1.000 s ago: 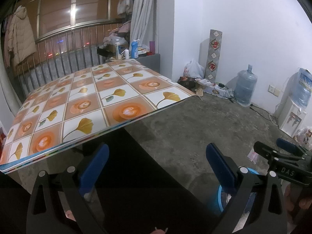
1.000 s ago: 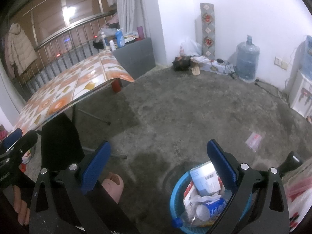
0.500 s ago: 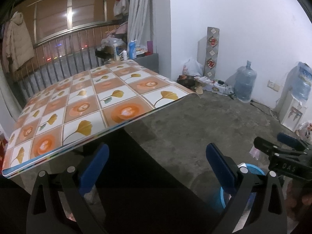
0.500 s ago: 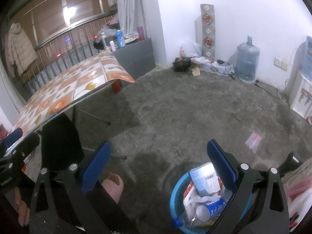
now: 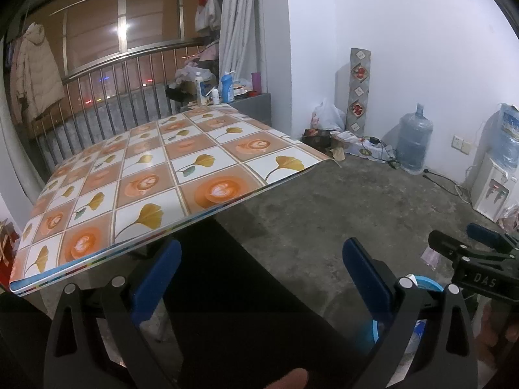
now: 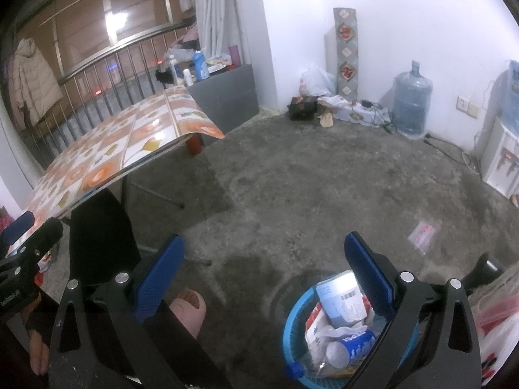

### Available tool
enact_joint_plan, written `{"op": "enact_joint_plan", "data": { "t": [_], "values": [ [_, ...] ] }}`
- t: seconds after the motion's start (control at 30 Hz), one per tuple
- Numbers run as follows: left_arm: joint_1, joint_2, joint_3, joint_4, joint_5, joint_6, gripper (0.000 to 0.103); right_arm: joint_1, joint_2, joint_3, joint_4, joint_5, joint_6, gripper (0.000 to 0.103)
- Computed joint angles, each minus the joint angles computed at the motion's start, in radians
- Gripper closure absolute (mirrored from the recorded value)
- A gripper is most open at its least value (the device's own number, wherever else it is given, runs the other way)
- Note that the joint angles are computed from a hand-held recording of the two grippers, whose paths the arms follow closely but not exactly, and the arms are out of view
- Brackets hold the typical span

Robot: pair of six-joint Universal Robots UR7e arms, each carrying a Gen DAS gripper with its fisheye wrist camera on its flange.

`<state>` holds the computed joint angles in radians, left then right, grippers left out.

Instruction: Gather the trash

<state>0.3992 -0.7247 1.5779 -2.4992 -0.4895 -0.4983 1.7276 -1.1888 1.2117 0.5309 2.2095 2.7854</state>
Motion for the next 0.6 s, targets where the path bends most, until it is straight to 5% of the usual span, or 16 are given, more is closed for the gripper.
{"op": "enact_joint_plan", "data": {
  "t": [0.6],
  "values": [
    [-0.001, 0.001, 0.003, -0.027, 0.001, 0.016, 0.005, 0.007, 0.015, -0.018, 0.019, 0.008, 0.021, 0.008]
  ]
}}
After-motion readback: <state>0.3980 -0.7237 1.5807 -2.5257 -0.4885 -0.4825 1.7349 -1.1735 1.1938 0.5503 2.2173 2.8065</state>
